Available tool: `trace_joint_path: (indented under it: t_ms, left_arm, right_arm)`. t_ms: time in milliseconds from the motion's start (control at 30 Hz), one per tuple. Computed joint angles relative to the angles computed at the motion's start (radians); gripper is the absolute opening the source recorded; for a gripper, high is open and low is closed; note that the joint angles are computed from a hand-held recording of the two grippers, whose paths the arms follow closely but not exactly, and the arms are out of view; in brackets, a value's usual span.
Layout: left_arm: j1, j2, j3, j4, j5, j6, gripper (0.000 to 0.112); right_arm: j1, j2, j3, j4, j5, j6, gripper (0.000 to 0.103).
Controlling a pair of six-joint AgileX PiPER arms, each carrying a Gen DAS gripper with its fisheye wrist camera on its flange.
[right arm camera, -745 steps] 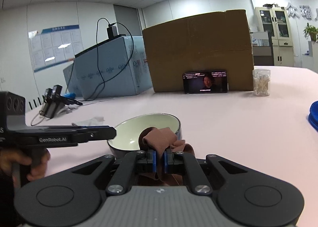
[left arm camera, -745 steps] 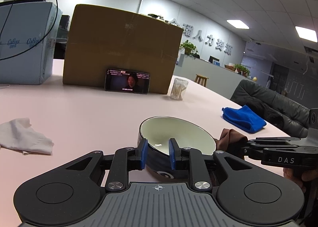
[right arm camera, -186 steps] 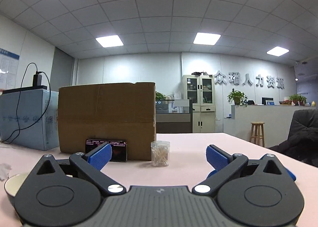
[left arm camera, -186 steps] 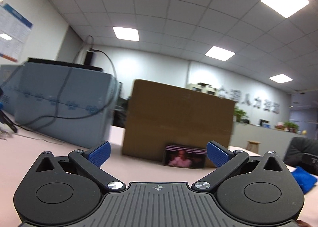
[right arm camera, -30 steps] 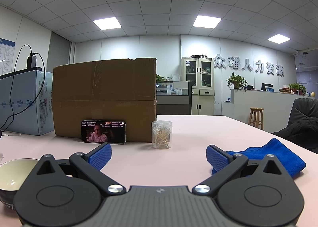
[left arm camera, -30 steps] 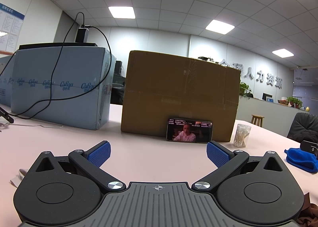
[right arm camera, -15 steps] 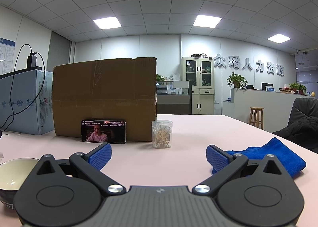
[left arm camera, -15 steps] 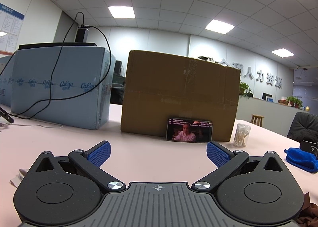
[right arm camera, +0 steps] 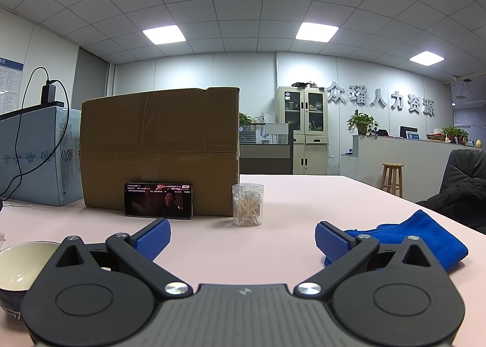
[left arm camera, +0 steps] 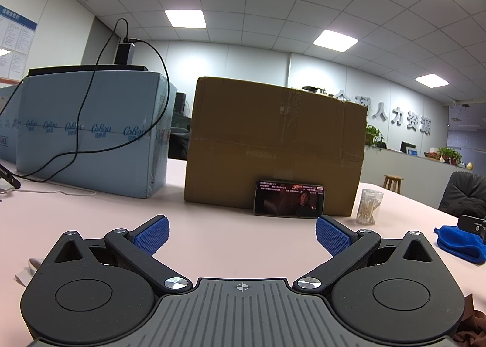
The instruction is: Clean bowl
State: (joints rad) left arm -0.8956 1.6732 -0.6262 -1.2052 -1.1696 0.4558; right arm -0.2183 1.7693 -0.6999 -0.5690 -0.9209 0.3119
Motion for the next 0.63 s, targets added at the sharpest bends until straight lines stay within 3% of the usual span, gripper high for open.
trace_joint_path:
  t_ms: [633]
  left_arm:
    - [0.015, -0.005, 0.006, 0.023, 0.014, -0.006, 0.103]
  right_arm:
    - [-0.004, -0.006, -0.002, -0.011, 0.008, 0.009, 0.103]
